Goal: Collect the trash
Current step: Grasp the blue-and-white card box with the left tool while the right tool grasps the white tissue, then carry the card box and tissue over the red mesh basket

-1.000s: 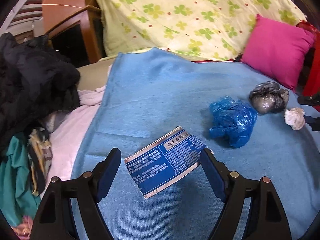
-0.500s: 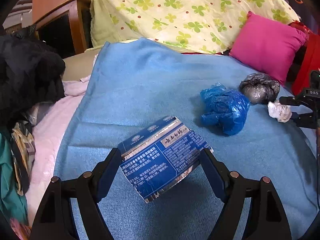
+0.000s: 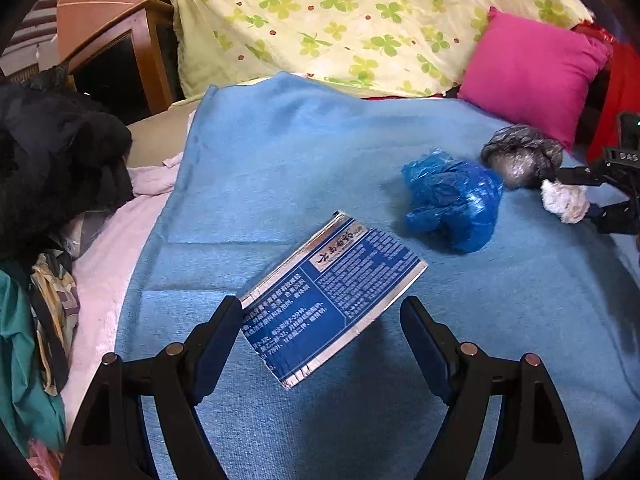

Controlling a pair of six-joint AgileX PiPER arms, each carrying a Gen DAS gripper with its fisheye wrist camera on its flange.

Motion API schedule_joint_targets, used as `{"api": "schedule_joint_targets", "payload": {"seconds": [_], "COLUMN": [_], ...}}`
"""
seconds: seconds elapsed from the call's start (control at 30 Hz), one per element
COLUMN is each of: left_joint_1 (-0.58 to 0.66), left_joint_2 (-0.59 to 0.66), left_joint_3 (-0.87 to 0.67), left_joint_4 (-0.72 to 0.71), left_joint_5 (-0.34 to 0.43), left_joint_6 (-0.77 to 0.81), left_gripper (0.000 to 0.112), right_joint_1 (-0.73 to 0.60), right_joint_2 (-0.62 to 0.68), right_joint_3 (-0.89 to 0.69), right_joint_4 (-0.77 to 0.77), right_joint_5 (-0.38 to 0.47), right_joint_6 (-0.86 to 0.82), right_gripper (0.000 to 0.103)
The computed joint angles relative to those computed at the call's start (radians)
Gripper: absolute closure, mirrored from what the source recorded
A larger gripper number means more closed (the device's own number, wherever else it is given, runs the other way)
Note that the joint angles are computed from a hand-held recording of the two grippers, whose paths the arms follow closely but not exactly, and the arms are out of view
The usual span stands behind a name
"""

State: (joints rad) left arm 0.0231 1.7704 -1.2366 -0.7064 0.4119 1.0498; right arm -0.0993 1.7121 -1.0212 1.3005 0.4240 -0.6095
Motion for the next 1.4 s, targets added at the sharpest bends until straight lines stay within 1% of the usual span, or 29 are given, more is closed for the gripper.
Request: {"api": "schedule_joint_targets", "payload": {"seconds": [0.07, 0.1, 0.13, 0.17, 0.23, 0.33, 0.47, 0.53, 0.57, 0.6, 0.63, 0.7, 0.77, 0.83, 0.87, 0.93, 1.0, 1.1, 1.17, 1.27, 1.33, 1.4], "left_joint_1": [-0.009, -0.010, -0.010, -0.007, 0.002, 0.011, 0.010, -0.006, -0.015, -0.022, -0.024, -0.011, 0.000, -0.002, -0.008, -0.018, -0.028, -0.062, -0.087, -0.146, -0.187, -0.268], "left_joint_2": [0.008, 0.012, 0.016, 0.018, 0.020, 0.032, 0.054, 0.063, 0.072, 0.082, 0.084, 0.091, 0.091, 0.079, 0.066, 0.042, 0.006, -0.078, -0.129, -0.221, -0.264, -0.326], "left_joint_3": [-0.007, -0.012, -0.018, -0.021, -0.028, -0.053, -0.087, -0.097, -0.110, -0.124, -0.128, -0.140, -0.144, -0.130, -0.119, -0.103, -0.081, -0.023, 0.009, 0.060, 0.078, 0.116], "left_joint_4": [0.055, 0.073, 0.080, 0.072, 0.044, 0.046, 0.078, 0.155, 0.214, 0.270, 0.288, 0.244, 0.200, 0.182, 0.180, 0.168, 0.133, 0.071, 0.065, 0.103, 0.154, 0.273], "left_joint_5": [-0.016, -0.018, -0.020, -0.018, -0.003, 0.014, 0.014, -0.001, 0.003, 0.008, 0.007, 0.030, 0.052, 0.049, 0.042, 0.045, 0.048, 0.038, 0.038, 0.025, 0.018, -0.014], "left_joint_6": [-0.062, -0.086, -0.105, -0.107, -0.098, -0.144, -0.251, -0.339, -0.406, -0.473, -0.501, -0.490, -0.478, -0.478, -0.474, -0.464, -0.439, -0.380, -0.383, -0.435, -0.497, -0.637], "left_gripper": [0.031, 0.031, 0.031, 0.031, 0.031, 0.031, 0.033, 0.043, 0.051, 0.057, 0.061, 0.071, 0.075, 0.077, 0.084, 0.092, 0.092, 0.092, 0.092, 0.092, 0.092, 0.092], "right_joint_1": [0.022, 0.025, 0.025, 0.030, 0.036, 0.048, 0.053, 0.058, 0.060, 0.066, 0.067, 0.067, 0.066, 0.067, 0.069, 0.070, 0.062, 0.060, 0.048, 0.021, -0.006, -0.047], "right_joint_2": [-0.001, 0.009, 0.012, 0.004, -0.006, -0.034, -0.069, -0.086, -0.097, -0.105, -0.116, -0.135, -0.154, -0.171, -0.181, -0.209, -0.242, -0.303, -0.345, -0.411, -0.460, -0.524], "right_joint_3": [-0.013, -0.024, -0.024, -0.017, -0.020, -0.013, 0.000, 0.008, 0.014, 0.018, 0.023, 0.032, 0.040, 0.045, 0.047, 0.057, 0.074, 0.098, 0.117, 0.147, 0.170, 0.200], "right_joint_4": [-0.098, -0.135, -0.134, -0.137, -0.183, -0.227, -0.246, -0.255, -0.256, -0.260, -0.261, -0.265, -0.273, -0.302, -0.323, -0.356, -0.359, -0.403, -0.399, -0.398, -0.381, -0.352], "right_joint_5": [-0.028, -0.017, -0.014, -0.029, -0.036, -0.052, -0.039, -0.039, -0.038, -0.043, -0.044, -0.043, -0.041, -0.046, -0.050, -0.058, -0.055, -0.068, -0.059, -0.041, -0.022, 0.008], "right_joint_6": [0.074, 0.105, 0.104, 0.101, 0.134, 0.157, 0.157, 0.157, 0.155, 0.160, 0.157, 0.151, 0.148, 0.163, 0.176, 0.193, 0.178, 0.197, 0.183, 0.167, 0.144, 0.109], "right_gripper": [0.057, 0.066, 0.067, 0.069, 0.070, 0.070, 0.070, 0.070, 0.070, 0.070, 0.070, 0.070, 0.070, 0.070, 0.070, 0.070, 0.070, 0.070, 0.070, 0.070, 0.070, 0.070]}}
